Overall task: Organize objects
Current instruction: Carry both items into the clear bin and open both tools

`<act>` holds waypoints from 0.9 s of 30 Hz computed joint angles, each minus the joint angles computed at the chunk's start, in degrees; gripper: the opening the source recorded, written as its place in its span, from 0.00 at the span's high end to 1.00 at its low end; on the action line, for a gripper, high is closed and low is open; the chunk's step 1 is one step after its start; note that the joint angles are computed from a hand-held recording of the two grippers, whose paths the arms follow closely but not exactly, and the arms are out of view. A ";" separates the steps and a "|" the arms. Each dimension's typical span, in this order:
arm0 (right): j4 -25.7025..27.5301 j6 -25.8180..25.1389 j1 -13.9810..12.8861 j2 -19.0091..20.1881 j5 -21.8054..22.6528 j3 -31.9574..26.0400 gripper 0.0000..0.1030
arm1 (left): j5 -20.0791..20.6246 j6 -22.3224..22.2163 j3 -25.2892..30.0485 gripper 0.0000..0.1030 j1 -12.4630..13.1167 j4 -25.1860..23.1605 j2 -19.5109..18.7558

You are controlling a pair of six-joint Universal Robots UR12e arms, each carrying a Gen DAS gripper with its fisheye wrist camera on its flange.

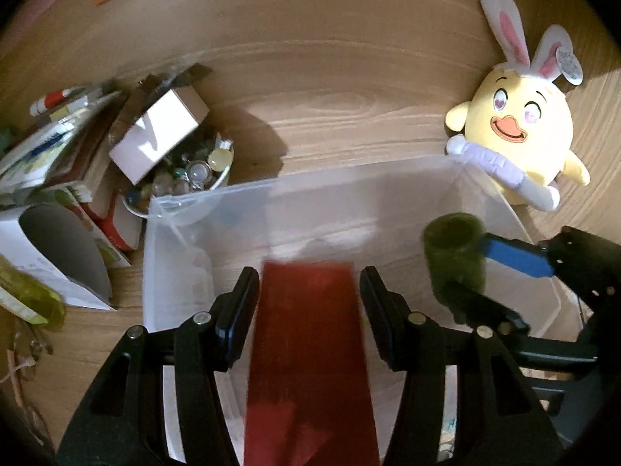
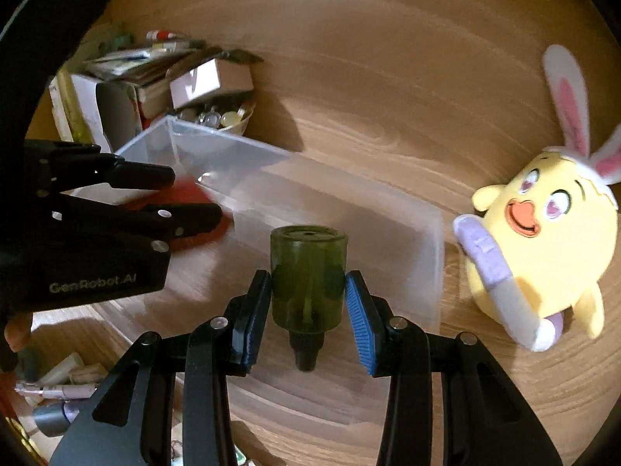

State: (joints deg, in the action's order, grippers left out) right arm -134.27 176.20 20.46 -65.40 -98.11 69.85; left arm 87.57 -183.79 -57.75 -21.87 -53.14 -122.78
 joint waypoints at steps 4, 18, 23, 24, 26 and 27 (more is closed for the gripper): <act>1.65 0.24 -0.33 0.42 1.48 -0.80 0.65 | -1.87 -0.54 -0.46 0.38 0.40 0.02 0.54; -9.28 3.01 -0.30 -6.89 1.84 7.76 0.24 | 0.32 -0.46 -10.55 0.08 0.39 12.54 8.64; -14.30 4.71 -0.12 -10.81 2.94 12.78 0.20 | 0.91 -0.14 -16.61 0.07 0.46 16.50 13.08; -15.10 4.96 0.02 -11.57 2.86 13.82 0.19 | 1.32 -0.05 -17.89 0.07 0.40 17.26 13.89; -16.71 5.39 0.45 -12.89 2.40 15.88 0.18 | 2.27 -0.02 -20.20 0.06 0.25 18.68 15.27; -17.35 5.53 0.53 -13.41 2.65 16.81 0.17 | 2.71 -0.07 -21.48 0.06 0.22 19.49 16.01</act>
